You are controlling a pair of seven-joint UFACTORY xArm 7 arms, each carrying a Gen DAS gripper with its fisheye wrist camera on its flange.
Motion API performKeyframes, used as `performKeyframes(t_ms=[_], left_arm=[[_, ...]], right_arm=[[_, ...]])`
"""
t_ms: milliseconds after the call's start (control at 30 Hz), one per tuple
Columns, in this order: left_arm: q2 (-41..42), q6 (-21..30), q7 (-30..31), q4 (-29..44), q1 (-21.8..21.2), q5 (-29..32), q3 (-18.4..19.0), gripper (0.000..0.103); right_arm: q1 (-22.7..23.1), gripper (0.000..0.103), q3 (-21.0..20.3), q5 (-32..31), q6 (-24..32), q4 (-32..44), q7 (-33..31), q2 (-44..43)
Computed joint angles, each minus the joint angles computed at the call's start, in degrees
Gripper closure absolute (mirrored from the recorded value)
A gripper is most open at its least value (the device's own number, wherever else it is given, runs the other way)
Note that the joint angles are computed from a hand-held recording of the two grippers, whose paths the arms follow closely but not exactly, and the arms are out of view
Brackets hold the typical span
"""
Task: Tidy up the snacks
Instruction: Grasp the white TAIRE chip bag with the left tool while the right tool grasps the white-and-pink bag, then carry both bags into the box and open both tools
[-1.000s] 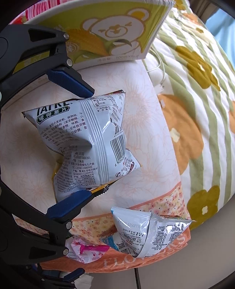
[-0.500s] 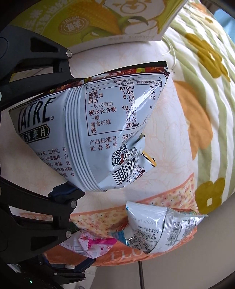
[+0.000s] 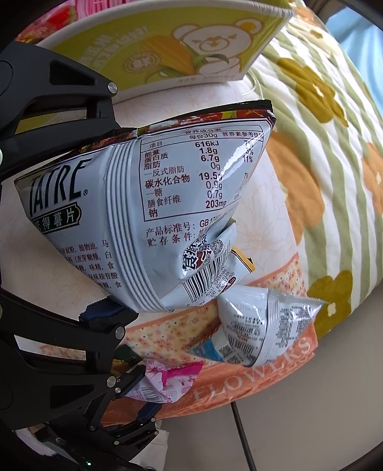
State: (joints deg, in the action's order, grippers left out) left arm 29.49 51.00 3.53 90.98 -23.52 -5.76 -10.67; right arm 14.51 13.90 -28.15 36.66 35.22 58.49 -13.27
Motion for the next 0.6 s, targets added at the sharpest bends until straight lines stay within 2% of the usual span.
performKeyframes(t_ms=[300,433,600], left_arm=[[-8.94,-4.12,-0.94,-8.01,0.74,-1.78,-0.51,0.035],[-14.6,-6.32,-1.35,-12.05,1.55,-3.05,-0.5,0.035],[-22.82,-8.96,-3.83,-17.79,2.81,-2.76,0.65,0.035]], right_arm=[[-0.04,0.063,1.21,1.09,0.31,-1.31,-1.68,-6.4],[-0.09,0.063,1.72,1.65,1.05,-0.16,-4.69,-9.34],[-0.34,0.063,2.23,2.03,-0.72,2.69,-9.91,-10.33]])
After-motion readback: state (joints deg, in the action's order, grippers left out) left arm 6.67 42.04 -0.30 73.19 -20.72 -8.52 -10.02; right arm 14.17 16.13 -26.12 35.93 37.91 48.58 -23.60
